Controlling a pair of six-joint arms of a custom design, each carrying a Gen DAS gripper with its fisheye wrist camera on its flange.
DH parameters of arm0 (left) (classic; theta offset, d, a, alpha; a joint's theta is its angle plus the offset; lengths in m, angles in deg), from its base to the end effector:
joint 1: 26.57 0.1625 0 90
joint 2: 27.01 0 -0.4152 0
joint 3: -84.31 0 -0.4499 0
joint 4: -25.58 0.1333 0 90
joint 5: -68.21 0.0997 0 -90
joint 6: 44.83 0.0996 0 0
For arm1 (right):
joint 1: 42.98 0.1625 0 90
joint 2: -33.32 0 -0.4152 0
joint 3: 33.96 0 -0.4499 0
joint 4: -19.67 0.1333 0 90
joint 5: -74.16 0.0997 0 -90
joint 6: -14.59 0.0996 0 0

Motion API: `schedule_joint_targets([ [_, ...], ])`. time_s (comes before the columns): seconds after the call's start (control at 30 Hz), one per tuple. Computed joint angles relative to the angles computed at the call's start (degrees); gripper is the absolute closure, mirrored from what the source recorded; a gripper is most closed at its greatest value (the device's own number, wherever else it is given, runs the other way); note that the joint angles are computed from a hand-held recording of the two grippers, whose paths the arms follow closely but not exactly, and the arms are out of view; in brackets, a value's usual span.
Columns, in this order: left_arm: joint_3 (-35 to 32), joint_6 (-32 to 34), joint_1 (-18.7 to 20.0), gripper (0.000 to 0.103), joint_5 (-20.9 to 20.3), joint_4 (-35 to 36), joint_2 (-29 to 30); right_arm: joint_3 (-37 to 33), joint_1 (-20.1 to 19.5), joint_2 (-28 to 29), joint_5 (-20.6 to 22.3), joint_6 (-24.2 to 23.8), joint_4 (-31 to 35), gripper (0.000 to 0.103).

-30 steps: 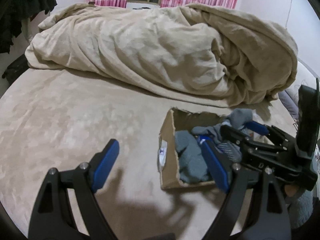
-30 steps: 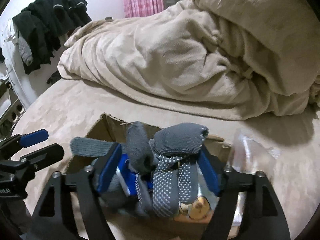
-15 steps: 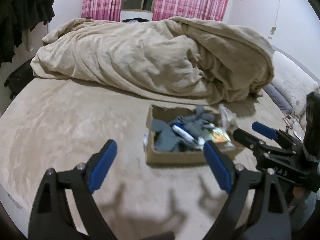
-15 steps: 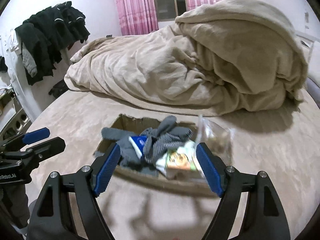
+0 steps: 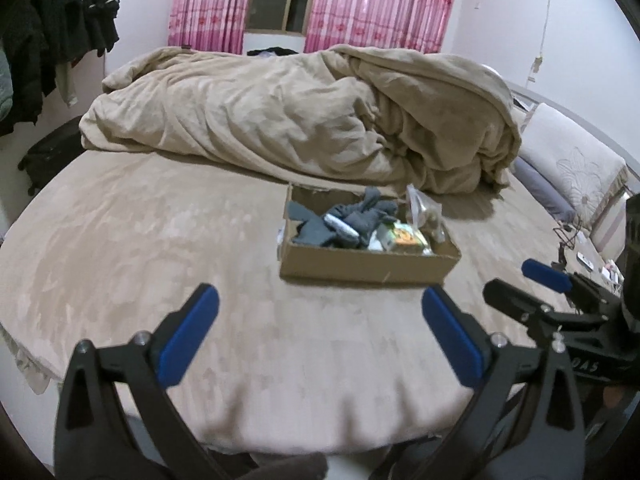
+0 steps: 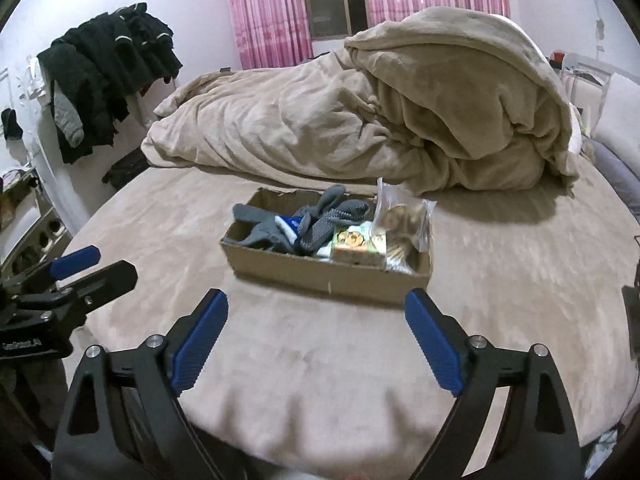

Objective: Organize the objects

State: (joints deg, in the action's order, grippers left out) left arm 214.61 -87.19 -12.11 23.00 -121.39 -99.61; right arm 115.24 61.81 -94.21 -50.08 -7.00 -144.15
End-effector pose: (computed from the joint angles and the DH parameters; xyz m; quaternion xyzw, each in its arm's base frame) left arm -0.3979 -0.3127 0.1065 0.2663 0.8854 -0.3234 0.2016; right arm 0.1491 -0.2620 0.3538 0.1450 -0.8559 0.4037 0.2889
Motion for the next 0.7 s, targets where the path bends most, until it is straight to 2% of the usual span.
schedule_joint_targets([
  [0.17, 0.6, -2.5, -1.6, 0.001, -0.7, 3.5, -0.9, 0.9, 1.0, -2.2, -0.4, 0.2, 1.0, 0.011],
  [0.7, -0.5, -2.7, -3.0, 0.001, 0.5, 7.6, -1.3, 1.1, 0.8, -5.1, -0.7, 1.4, 3.5, 0.011],
])
